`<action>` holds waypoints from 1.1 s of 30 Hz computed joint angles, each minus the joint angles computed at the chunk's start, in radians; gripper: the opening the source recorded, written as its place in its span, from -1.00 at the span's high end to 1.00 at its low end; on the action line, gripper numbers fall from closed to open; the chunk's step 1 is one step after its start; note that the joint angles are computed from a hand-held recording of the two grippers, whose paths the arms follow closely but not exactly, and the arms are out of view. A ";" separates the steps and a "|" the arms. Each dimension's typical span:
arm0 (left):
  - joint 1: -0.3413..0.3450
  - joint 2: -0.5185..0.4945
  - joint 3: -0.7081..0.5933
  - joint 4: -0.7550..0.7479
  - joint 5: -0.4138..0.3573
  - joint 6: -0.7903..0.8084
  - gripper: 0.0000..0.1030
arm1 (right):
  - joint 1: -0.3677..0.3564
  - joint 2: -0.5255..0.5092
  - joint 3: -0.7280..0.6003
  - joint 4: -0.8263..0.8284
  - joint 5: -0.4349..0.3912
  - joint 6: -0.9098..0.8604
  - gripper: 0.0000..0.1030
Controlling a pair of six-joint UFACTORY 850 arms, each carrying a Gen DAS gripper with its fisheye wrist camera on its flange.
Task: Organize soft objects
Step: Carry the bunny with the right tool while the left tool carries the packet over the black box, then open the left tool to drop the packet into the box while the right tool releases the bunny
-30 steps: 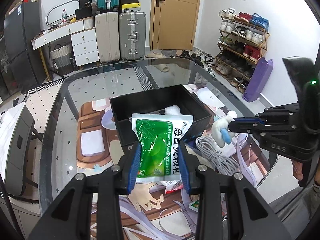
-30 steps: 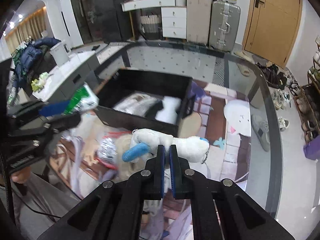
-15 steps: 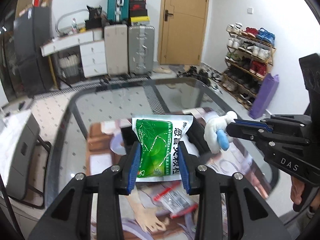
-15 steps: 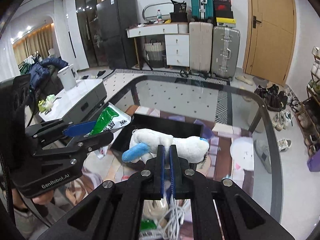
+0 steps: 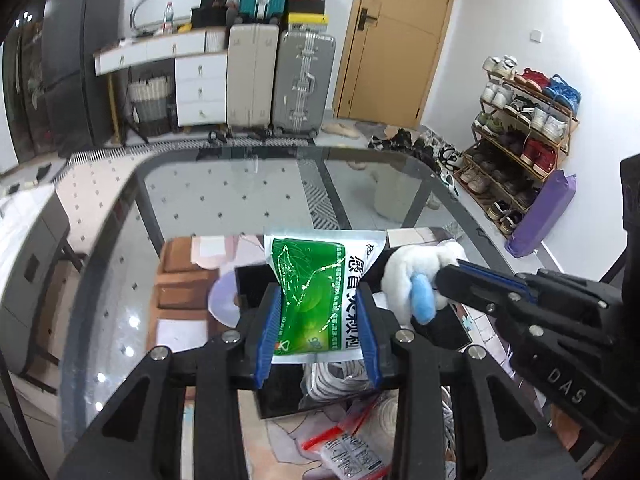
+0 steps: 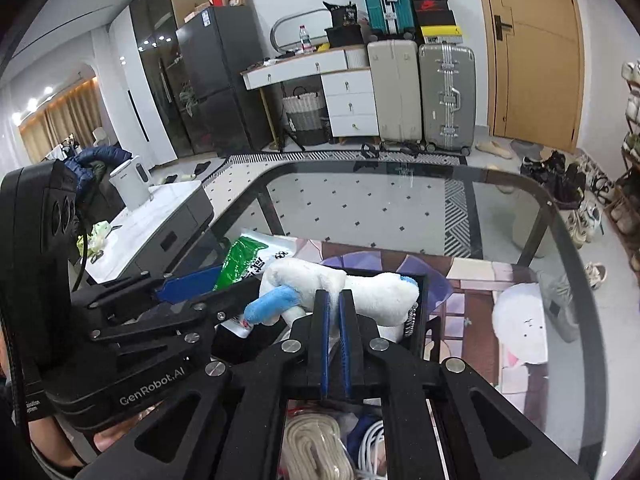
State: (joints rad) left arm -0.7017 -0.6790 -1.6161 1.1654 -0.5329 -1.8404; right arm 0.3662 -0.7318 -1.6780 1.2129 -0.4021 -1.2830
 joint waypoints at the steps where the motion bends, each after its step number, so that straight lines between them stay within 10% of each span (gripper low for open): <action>1: 0.006 -0.009 -0.008 -0.033 0.017 0.023 0.33 | 0.000 -0.018 -0.020 -0.041 -0.017 0.047 0.91; 22: 0.017 -0.063 -0.064 -0.310 0.049 0.257 0.22 | -0.003 -0.095 -0.090 -0.320 -0.055 0.322 0.90; 26: 0.011 -0.049 -0.042 -0.242 0.034 0.181 -0.24 | -0.004 -0.079 -0.067 -0.288 -0.047 0.295 0.86; 33: 0.019 -0.023 -0.006 -0.226 0.083 0.148 -0.37 | -0.012 -0.059 -0.043 -0.256 -0.053 0.268 0.73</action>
